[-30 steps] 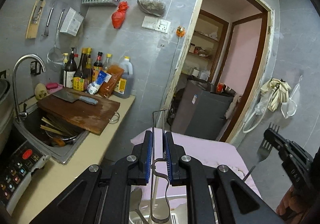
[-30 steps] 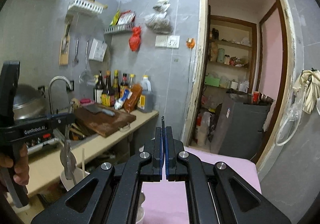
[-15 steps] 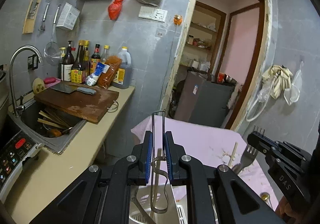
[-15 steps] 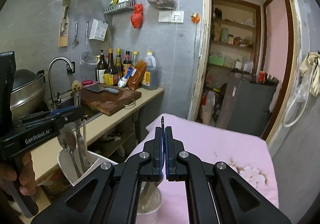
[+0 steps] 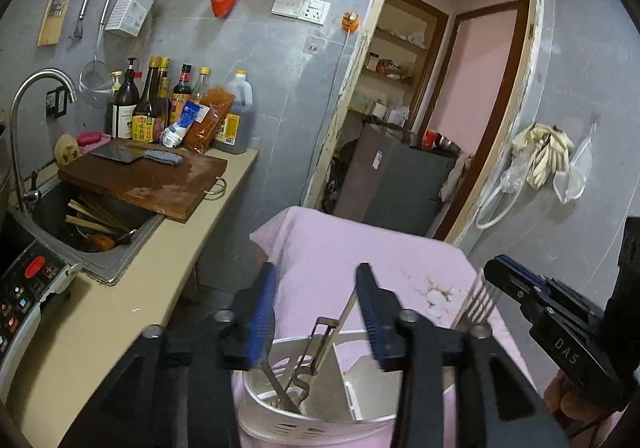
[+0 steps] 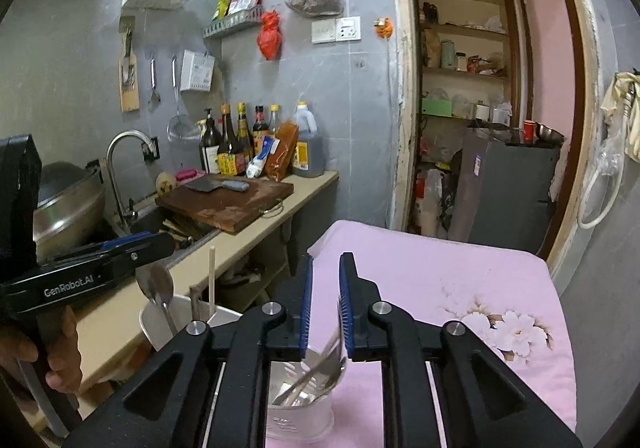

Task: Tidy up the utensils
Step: 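Move both tools back down to the remaining utensils on the cloth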

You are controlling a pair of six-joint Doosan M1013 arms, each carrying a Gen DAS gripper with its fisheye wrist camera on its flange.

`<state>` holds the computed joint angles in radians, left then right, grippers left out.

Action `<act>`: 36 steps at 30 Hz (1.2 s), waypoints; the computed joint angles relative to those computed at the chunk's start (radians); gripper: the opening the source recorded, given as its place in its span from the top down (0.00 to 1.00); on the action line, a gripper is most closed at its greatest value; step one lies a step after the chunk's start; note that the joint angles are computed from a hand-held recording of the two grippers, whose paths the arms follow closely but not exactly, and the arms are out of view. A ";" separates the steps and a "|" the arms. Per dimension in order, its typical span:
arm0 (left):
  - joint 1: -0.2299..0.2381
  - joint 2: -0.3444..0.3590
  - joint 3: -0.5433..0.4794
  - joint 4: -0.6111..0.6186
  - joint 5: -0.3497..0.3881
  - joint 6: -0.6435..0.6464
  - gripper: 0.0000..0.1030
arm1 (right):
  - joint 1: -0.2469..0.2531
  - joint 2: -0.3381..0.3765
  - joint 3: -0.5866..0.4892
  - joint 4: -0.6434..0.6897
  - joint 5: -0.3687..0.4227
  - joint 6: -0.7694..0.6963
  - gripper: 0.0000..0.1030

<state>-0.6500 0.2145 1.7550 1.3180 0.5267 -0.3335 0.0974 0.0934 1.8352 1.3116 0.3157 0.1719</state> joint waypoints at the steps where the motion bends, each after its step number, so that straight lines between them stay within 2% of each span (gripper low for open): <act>1: -0.002 -0.002 0.000 0.009 0.001 -0.012 0.55 | -0.002 -0.002 0.000 0.010 0.000 -0.004 0.83; 3: -0.008 -0.002 -0.005 0.022 0.010 -0.022 0.49 | -0.012 -0.010 0.007 0.068 -0.002 -0.042 0.66; 5: -0.017 -0.002 -0.010 0.042 0.021 -0.034 0.37 | -0.024 -0.020 0.016 0.134 -0.002 -0.086 0.56; 8: -0.034 0.001 -0.020 0.078 0.050 -0.057 0.18 | -0.042 -0.039 0.032 0.222 -0.016 -0.145 0.45; 12: -0.065 0.013 -0.041 0.115 0.113 -0.071 0.05 | -0.085 -0.067 0.063 0.334 -0.003 -0.214 0.27; 13: -0.074 0.018 -0.047 0.121 0.131 -0.070 0.03 | -0.092 -0.072 0.067 0.343 -0.002 -0.218 0.26; 18: -0.115 0.042 -0.077 0.138 0.178 -0.055 0.01 | -0.156 -0.100 0.106 0.436 0.019 -0.288 0.14; 26: -0.184 0.097 -0.138 0.134 0.221 -0.019 0.01 | -0.258 -0.133 0.149 0.446 0.035 -0.310 0.05; 28: -0.198 0.112 -0.155 0.132 0.229 -0.006 0.01 | -0.282 -0.137 0.153 0.417 0.041 -0.286 0.02; 36: -0.245 0.179 -0.237 0.049 0.236 0.059 0.01 | -0.393 -0.133 0.160 0.256 0.104 -0.173 0.02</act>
